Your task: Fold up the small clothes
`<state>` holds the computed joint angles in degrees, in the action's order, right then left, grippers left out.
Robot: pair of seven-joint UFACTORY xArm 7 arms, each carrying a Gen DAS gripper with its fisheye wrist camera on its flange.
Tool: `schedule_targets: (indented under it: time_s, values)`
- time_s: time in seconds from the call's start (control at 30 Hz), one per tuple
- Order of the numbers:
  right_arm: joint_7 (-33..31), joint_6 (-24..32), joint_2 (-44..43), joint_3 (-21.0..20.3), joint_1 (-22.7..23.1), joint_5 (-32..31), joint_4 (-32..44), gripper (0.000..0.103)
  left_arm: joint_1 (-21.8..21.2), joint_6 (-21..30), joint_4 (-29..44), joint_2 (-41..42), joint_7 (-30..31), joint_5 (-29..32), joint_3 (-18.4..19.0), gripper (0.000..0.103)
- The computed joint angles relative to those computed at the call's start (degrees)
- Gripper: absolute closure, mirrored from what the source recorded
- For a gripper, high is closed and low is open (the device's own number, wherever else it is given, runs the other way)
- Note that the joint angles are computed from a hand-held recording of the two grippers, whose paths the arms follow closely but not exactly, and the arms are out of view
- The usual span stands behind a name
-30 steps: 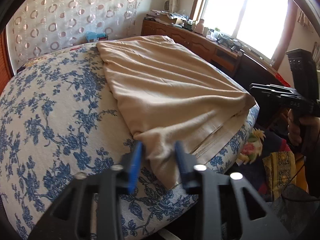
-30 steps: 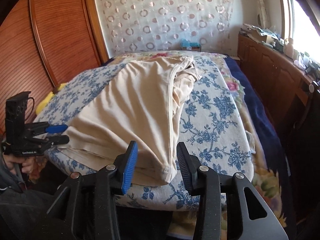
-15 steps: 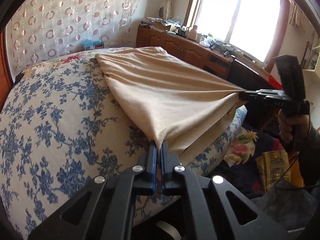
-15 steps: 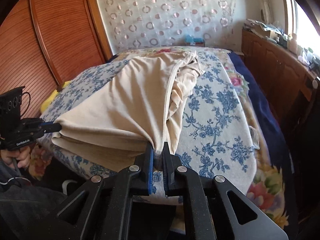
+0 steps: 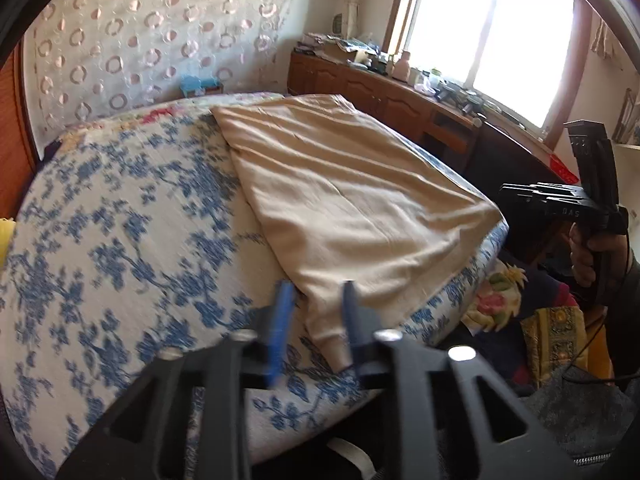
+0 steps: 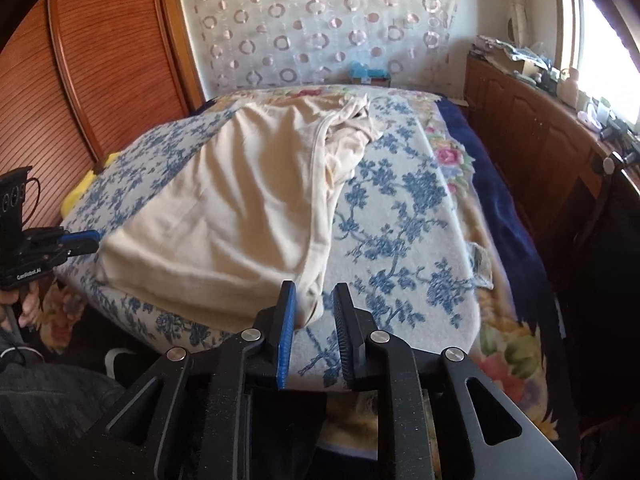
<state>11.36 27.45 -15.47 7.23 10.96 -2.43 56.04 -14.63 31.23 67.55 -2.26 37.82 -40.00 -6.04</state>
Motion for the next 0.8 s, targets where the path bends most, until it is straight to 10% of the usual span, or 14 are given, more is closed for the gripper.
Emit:
schedule_targets:
  time_s: [0.2,0.8]
  values:
    - [2.1,-2.7,4.4,0.5,-1.7,-3.9,5.0,0.064,0.3,-0.7,1.6,1.0,-0.4,0.5,0.0,0.053]
    - [-3.6,4.7,40.1,-2.8,-1.4,2.1,47.5,0.063,2.7,-2.4,7.2,6.8,-6.1,4.5,-1.7,0.048]
